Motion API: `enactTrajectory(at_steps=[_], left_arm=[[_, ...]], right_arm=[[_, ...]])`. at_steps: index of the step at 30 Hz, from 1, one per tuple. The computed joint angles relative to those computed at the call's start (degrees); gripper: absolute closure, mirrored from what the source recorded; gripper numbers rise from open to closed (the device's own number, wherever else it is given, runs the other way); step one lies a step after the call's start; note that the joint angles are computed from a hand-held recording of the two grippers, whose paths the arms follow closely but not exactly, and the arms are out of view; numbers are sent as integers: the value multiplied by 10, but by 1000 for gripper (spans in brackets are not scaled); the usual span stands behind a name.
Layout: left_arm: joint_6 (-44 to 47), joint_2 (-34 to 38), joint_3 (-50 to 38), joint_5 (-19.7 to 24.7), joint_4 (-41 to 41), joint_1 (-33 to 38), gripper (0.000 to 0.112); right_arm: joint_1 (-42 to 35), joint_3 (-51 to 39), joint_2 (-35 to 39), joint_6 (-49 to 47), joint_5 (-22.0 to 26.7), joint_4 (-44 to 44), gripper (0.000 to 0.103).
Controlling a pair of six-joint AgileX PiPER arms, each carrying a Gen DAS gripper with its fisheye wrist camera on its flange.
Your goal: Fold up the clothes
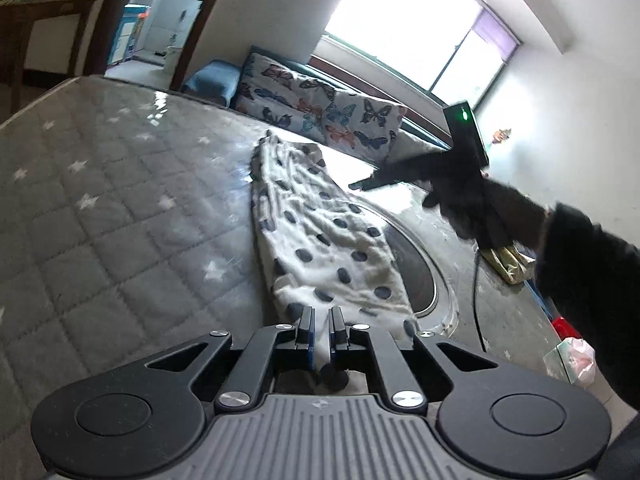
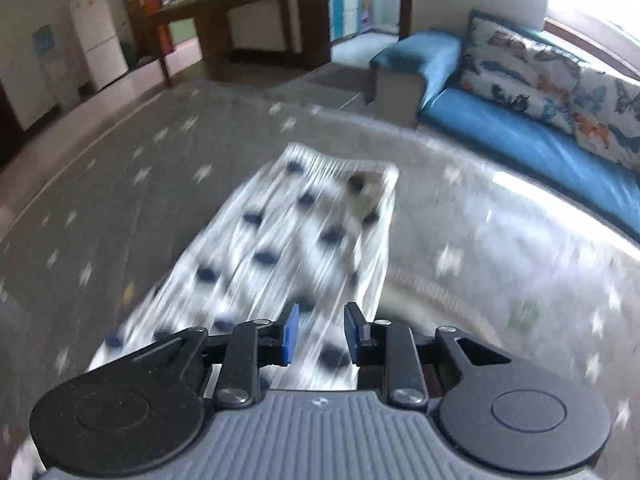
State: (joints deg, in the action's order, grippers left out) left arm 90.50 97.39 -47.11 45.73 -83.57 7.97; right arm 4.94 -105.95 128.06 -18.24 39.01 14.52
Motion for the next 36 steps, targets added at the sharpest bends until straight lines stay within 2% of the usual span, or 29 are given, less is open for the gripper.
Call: enactTrajectory(at_steps=[3,6,11,14,18,20,25,28,33,36], left_arm=[[-6,22,-35,-7,-3,-34,104],[-30,64,-84,-14,4,-66,104],[-115,127,-152,-48,66,-102,104],[-133,144,-159,-59,87,-108,103],[-102,130,-128,-57,56,-97,97],[-82,109,-106,-59,34,-90,90],[-62,58,-45,-65,2,-71,66],[-104,47,-29,-60,30,-61,64],[-132,30,-5,-28,50,-47,64],[-142,17,12,-9,59,-41,61]], right_arm=[[2,87,-37,-31,-36,20,79],[6,149,-59,-21,-74,2,79],[10,227,-100,13,-130,-31,79],[15,284,-148,-46,-161,20,79],[33,360,-212,-159,-179,113,74],[47,395,-238,-208,-184,152,69],[78,457,-275,-346,-186,295,67],[101,480,-279,-373,-195,324,66],[139,522,-302,-326,-232,271,66],[149,567,-350,-355,-241,302,57]])
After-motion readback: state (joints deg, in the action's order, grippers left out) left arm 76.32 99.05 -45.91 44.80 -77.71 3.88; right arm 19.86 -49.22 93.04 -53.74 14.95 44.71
